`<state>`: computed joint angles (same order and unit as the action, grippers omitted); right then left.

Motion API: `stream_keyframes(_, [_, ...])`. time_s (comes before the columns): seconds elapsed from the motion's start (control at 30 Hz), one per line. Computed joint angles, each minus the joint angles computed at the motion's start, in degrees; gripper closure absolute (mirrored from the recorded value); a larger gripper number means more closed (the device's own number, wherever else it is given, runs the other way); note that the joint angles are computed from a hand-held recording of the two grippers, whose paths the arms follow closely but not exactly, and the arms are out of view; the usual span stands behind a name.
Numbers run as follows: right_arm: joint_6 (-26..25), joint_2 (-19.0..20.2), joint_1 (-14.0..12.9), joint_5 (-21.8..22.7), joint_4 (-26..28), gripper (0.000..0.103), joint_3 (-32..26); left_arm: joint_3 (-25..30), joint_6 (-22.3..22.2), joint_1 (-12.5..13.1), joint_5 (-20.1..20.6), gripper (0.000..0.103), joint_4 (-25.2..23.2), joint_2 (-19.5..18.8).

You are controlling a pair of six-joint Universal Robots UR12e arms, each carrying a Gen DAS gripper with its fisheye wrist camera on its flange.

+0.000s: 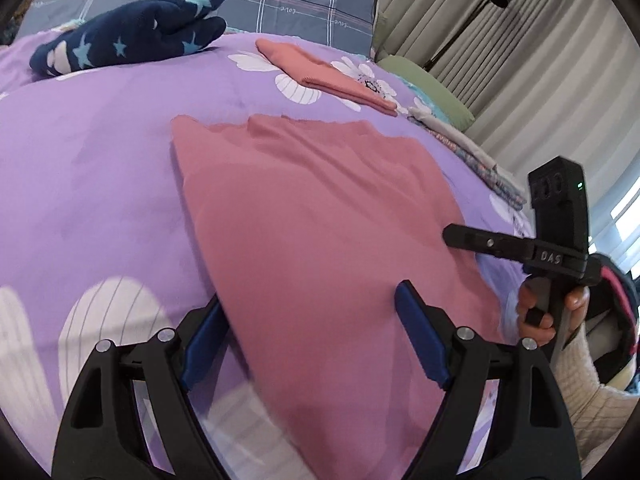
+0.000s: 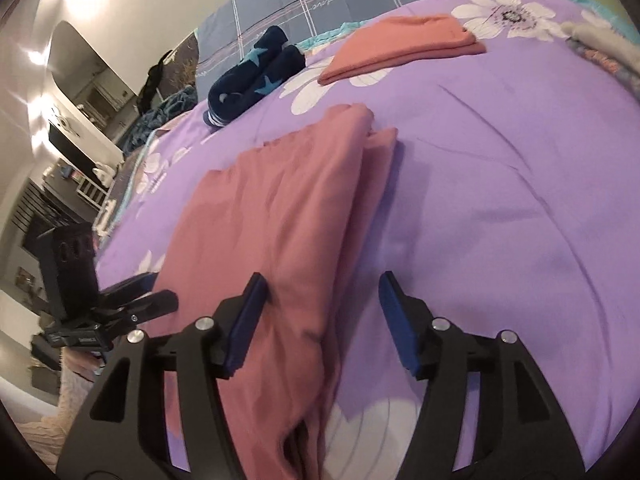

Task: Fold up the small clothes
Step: 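Move the left tool to the folded shirt edge and grasp it, then grasp the folded shirt with the left tool while the right tool grasps beside it, lift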

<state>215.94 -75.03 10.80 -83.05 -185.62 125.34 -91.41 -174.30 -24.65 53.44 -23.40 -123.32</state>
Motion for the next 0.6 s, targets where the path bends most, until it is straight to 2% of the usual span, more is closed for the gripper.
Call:
stream_keyframes(0.1, [-0.9, 1.1, -1.5, 3.4, 0.1, 0.042, -1.2, 2.0, 0.3, -0.2, -0.5, 0.024, -1.6, -1.2])
stream_keyframes(0.2, [-3.2, 2.1, -2.1, 3.9, 2.6, 0.044, -3.3, 3.6, 1.8, -0.6, 0.7, 0.027, -2.8, -2.0])
stream_keyframes(0.43, [-8.0, 3.0, -0.9, -1.9, 6.1, 0.060, -5.9, 4.8, 4.1, -1.4, 3.4, 0.027, -1.9, -2.8])
stream_keyframes(0.5, [-8.9, 2.8, 0.0, -4.0, 6.0, 0.067, -5.9, 4.4, 4.0, -1.6, 4.7, 0.037, -0.8, -2.6])
stream_keyframes(0.53, [-9.8, 2.6, 0.7, -5.7, 5.5, 0.078, -5.9, 4.1, 4.0, -1.6, 4.9, 0.043, 0.1, -2.4])
stream_keyframes(0.6, [-11.6, 2.6, 2.5, -10.2, 4.4, 0.085, -6.3, 3.1, 3.9, -1.7, 5.3, 0.064, 3.6, -2.0])
